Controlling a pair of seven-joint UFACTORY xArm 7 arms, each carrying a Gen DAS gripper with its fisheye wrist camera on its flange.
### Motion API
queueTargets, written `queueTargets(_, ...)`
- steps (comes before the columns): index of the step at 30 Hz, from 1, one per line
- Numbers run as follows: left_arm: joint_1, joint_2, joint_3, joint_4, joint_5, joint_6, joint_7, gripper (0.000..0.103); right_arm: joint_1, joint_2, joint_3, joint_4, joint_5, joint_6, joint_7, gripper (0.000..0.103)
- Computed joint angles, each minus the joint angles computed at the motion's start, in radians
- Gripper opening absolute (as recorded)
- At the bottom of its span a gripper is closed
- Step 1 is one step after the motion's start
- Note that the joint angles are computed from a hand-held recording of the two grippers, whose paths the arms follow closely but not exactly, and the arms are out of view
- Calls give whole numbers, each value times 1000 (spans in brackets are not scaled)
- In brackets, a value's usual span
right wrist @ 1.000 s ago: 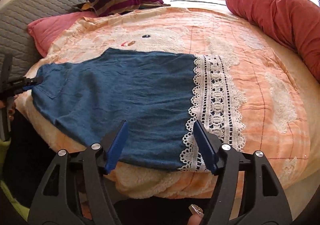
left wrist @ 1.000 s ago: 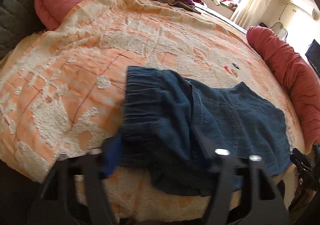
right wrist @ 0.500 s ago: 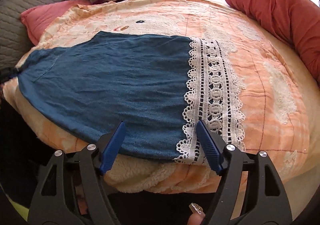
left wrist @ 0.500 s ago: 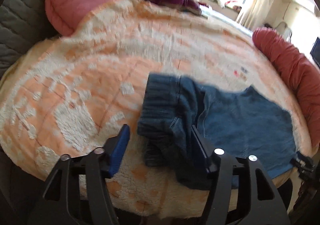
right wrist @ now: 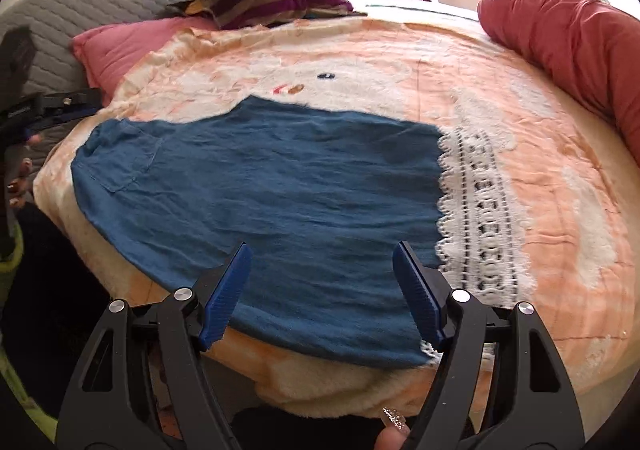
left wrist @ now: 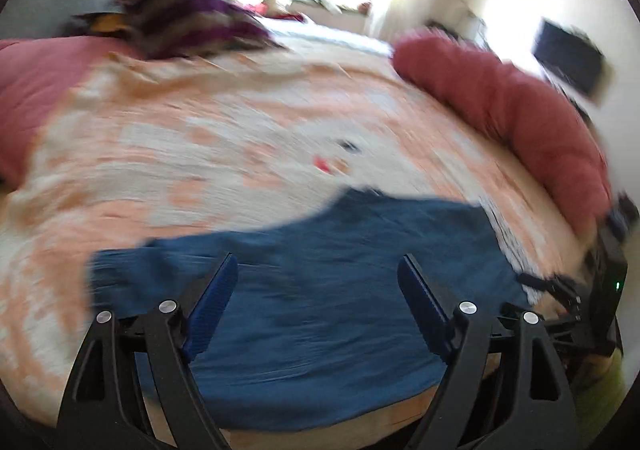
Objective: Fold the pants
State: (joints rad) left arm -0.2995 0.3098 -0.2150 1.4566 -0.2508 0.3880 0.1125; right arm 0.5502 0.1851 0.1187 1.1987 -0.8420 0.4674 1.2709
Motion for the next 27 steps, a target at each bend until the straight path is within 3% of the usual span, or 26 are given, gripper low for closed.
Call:
queueTargets(2, -11, 69, -20, 75, 3, 61, 29, 81, -6, 13, 6, 4, 40, -1, -24, 66)
queueTargets(5, -74, 165, 22, 173, 102, 129, -14, 81, -15, 26, 9, -5, 126, 15, -66, 66)
queueTargets(8, -89, 264, 36, 267, 135, 232, -28, 81, -10, 18, -7, -32, 113, -25, -42, 66)
queueTargets(10, -82, 264, 30, 236, 136, 191, -8, 81, -11, 18, -4, -30, 126, -21, -67, 66)
queueTargets(12, -90, 259, 35, 249, 150, 215, -16, 81, -22, -9, -5, -50, 141, -50, -89, 66)
queueTargets(15, -39, 249, -33, 276, 61, 238, 62, 81, -52, -80, -34, -95, 84, -114, -9, 66)
queueTargets(19, -98, 314, -3, 420, 100, 284, 78, 81, -142, -116, -41, -70, 69, -85, 20, 66)
queueTargets(20, -109, 335, 7, 456, 107, 294, 69, 81, -149, -111, -54, -60, 108, -91, -11, 66)
queueTargets(24, -149, 497, 45, 691, 135, 353, 15, 81, -280, -20, -22, 19, 474, -119, -296, 54)
queueTargets(27, -159, 570, 63, 794, 147, 402, -18, 81, -316, 82, -17, 120, 641, -44, -436, 50)
